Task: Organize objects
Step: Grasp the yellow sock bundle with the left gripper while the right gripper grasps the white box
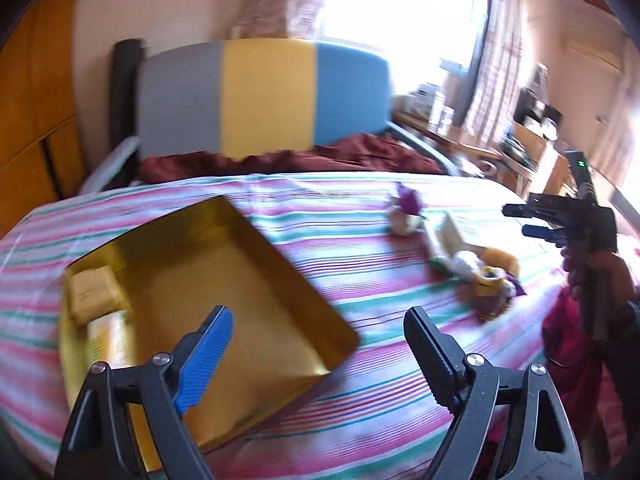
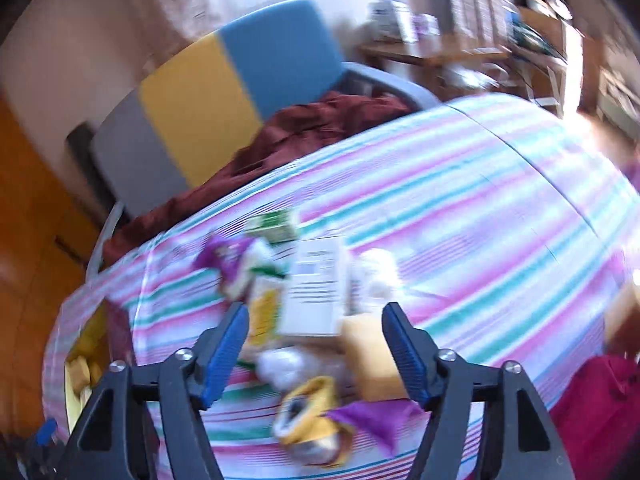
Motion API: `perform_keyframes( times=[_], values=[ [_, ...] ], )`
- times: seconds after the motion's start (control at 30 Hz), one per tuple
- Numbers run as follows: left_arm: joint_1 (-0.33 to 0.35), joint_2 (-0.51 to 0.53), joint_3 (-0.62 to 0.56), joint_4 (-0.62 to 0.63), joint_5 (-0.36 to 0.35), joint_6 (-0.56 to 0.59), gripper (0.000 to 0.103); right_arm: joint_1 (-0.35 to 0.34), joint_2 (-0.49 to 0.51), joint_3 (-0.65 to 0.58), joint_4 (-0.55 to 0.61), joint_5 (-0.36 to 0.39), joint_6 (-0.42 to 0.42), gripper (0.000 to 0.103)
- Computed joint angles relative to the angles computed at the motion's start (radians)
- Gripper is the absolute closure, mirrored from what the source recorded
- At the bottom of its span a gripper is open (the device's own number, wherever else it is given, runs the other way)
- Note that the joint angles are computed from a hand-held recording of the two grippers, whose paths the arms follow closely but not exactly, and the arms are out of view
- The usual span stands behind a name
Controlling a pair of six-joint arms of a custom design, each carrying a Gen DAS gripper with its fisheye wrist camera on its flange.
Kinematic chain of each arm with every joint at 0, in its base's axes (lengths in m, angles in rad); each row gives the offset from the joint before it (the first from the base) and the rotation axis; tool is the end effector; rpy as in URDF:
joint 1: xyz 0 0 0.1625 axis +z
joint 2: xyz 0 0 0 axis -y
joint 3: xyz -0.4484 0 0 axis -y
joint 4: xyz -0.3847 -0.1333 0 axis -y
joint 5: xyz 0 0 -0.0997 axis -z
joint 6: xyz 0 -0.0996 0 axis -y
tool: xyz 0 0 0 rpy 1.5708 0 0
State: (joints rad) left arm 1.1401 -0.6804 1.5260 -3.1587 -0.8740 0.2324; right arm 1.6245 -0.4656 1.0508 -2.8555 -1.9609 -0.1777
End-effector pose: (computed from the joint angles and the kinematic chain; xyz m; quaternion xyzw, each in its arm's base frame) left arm -0.1251 -0.7446 0.1678 0.1680 0.8685 -0.3707 0.2828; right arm 0.1413 -0.8506 0.1450 0.0404 -0.9231 0.3242 0.2026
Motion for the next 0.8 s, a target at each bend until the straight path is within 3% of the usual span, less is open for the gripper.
perform_keyframes(
  times=[0.17, 0.33, 0.43, 0.67, 0.8],
  values=[
    [0.007, 0.103, -0.191, 0.271, -0.139, -0.045, 0.014, -0.070, -0.042, 0.056, -0.038, 0.143, 0.176, 0.029],
    [0.040, 0.228, -0.413, 0.519, -0.331, -0.097, 0.016, -0.098, -0.063, 0.094, -0.125, 0.220, 0.261, 0.027],
    [0.051, 0.308, -0.544, 0.634, -0.435, -0.145, 0.018, -0.118, -0.070, 0.099, -0.116, 0.266, 0.327, 0.027],
    [0.033, 0.451, -0.752, 0.762, -0.484, -0.125, 0.023, -0.134, -0.063, 0.077, -0.076, 0.308, 0.373, 0.026],
    [0.035, 0.570, -0.958, 0.894, -0.475, -0.161, 0.028, -0.135, -0.062, 0.074, -0.062, 0.303, 0.371, 0.026]
  ],
)
